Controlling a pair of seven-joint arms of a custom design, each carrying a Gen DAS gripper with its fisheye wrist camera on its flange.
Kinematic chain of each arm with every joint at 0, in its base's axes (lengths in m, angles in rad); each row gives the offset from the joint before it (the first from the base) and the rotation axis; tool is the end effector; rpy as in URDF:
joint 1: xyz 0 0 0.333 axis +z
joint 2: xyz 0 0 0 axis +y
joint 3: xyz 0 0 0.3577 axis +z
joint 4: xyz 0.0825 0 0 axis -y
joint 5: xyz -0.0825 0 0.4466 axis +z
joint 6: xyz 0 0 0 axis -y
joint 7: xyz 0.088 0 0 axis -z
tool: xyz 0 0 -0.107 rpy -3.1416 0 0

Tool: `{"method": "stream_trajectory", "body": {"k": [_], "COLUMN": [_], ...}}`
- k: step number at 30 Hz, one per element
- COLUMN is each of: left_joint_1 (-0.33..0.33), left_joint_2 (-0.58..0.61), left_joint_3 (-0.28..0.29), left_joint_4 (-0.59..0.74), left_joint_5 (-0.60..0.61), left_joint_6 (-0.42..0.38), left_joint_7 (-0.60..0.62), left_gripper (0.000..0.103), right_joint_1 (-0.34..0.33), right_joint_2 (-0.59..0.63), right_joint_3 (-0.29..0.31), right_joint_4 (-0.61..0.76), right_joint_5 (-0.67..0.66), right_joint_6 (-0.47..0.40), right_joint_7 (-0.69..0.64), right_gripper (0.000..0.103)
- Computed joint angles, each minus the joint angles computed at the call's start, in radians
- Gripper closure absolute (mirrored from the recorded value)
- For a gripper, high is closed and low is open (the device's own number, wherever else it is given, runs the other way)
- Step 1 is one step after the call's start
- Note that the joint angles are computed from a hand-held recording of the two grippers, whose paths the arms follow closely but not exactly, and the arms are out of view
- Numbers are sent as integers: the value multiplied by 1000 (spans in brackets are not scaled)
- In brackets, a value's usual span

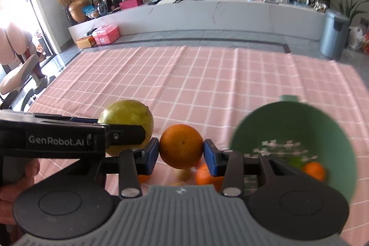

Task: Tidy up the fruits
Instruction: 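Carry pear and orange into the colander and release both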

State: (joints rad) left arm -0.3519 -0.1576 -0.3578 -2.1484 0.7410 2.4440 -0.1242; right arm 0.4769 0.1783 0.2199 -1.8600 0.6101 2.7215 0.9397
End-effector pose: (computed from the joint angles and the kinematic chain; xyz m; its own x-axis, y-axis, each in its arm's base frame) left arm 0.4464 -0.3933 0.5290 0.3609 -0.8841 0.2968 -0.6301 -0.4658 -0.6213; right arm 0.5659 0.4339 0.5115 0.7750 -0.6104 -0.1638 -0.5285 -0.4838 -0.6976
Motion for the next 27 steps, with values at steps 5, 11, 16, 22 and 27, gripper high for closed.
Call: {"method": "stream_trajectory", "body": {"k": [5,11,16,22,27], "left_joint_1": [-10,-19,-33,-71,-110], "left_joint_2": [75,179,285,397,461], "left_joint_3": [8,48,71,90,106], "left_joint_4": [84,164,268,400,488], "left_joint_5": [17,-38,-124,-205,-204], "left_joint_6": [31,159,167,21,-127], "left_joint_7": [58,200,374,512,597], "left_gripper": [31,31,31,31,31], "right_joint_1": [-26,-54,-84,-82,-78], "right_joint_2": [-36,-34,6,63,102], "right_joint_3": [-29,-69,-87,-98,-103], "right_joint_4": [-34,-31,9,50,77], "right_joint_5": [-25,-120,-177,-284,-352], "right_joint_6": [19,30,-12,-37,-71], "right_joint_7": [-16,31,73,92,103], "right_gripper": [64,64,64,64,64]}}
